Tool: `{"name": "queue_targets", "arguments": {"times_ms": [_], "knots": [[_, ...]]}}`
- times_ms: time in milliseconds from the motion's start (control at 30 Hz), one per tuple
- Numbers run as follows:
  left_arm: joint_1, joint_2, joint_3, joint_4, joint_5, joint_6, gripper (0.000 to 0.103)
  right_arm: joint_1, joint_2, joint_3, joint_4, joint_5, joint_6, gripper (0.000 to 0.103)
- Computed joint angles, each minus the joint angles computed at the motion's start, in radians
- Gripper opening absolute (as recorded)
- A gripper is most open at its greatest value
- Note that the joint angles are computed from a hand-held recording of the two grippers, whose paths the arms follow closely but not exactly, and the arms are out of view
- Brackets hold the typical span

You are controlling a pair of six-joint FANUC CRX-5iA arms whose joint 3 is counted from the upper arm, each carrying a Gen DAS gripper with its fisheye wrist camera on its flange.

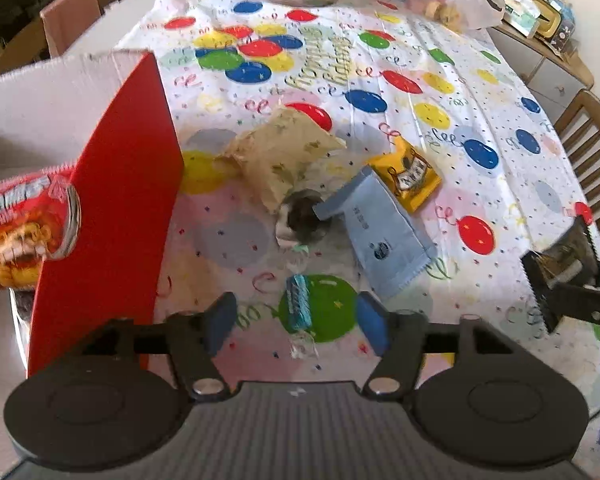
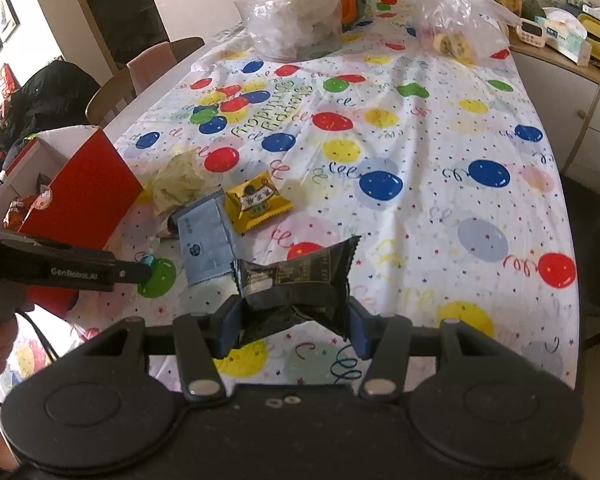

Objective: Organize snacks
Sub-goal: 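Lift the candy and black packet and carry both toward the box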

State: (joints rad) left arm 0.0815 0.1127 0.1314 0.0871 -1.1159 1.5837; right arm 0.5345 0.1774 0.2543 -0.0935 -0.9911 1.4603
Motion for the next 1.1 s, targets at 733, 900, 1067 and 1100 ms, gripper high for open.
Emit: {"name": "queue_targets", "arguments": {"times_ms": [733,900,1067,1100], "knots": [[-0.053,0.053,0.064,-0.086,-0.048,0.021,0.012,0.004,-0.009,-0.019,0.0,0.015,-0.019,0.053],[-0.05,0.047,0.053,-0.067,-0.04,0.017,0.012,0.003,-0.013,-0.023,0.004,0.015,-0.021,0.053],[-0.04,0.036,0.046,-0.042,-0.045,0.016,0.012,0.006,-0.022,-0.032,0.015,0.016,-0.033,0.052],[-0.036,0.031,0.042,-0.031,-0.044,0.011,0.012,0.008,-0.024,-0.034,0.018,0.017,-0.036,0.052]]}}
